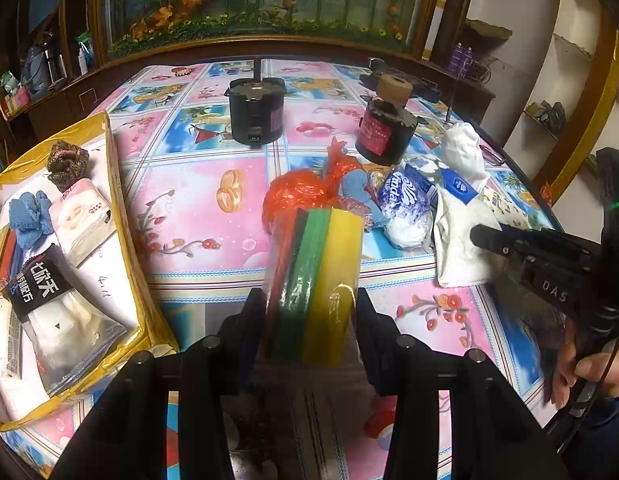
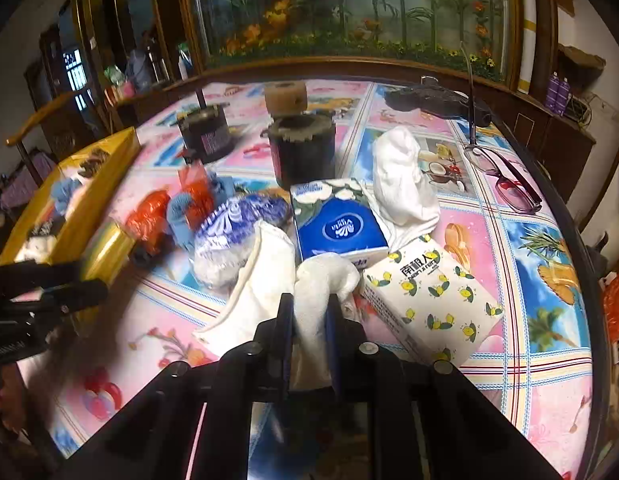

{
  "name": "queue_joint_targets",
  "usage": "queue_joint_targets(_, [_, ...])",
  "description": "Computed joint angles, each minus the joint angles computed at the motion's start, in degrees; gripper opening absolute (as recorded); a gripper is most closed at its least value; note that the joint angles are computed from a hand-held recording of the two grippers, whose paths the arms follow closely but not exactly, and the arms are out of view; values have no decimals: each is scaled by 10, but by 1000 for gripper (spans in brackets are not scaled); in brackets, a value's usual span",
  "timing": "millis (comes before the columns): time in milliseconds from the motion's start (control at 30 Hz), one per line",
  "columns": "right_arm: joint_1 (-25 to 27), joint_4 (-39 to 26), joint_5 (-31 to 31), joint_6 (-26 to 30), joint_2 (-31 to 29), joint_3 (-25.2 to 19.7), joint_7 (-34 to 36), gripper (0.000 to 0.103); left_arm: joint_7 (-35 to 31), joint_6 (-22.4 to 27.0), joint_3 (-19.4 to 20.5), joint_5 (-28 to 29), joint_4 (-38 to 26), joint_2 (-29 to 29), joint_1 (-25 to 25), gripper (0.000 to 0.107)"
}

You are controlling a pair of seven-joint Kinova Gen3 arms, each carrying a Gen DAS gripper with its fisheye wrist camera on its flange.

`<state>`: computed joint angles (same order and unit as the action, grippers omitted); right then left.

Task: Organize soft objects
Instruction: 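Grasp the green-yellow striped sponge pack with left gripper while right grasps white towel, then lift the sponge pack and white towel with both grippers toward the box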

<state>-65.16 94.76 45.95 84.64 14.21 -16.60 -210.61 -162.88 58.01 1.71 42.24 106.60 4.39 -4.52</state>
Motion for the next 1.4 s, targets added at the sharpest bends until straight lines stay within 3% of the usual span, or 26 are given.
queue_joint_targets(300, [-41,27,119,15,-13,-20,-66,15,-16,28,-8,36,-6,4,-20,42])
queue_joint_targets(967, [-37,41,136,5,-19,-28,-98,15,-84,-16,-26,82,34,-33,-20,42])
queue_joint_targets(1400, [-37,50,155,-20,-20,-30,-138,15,-109,-4,-41,103,37,-42,-29,42])
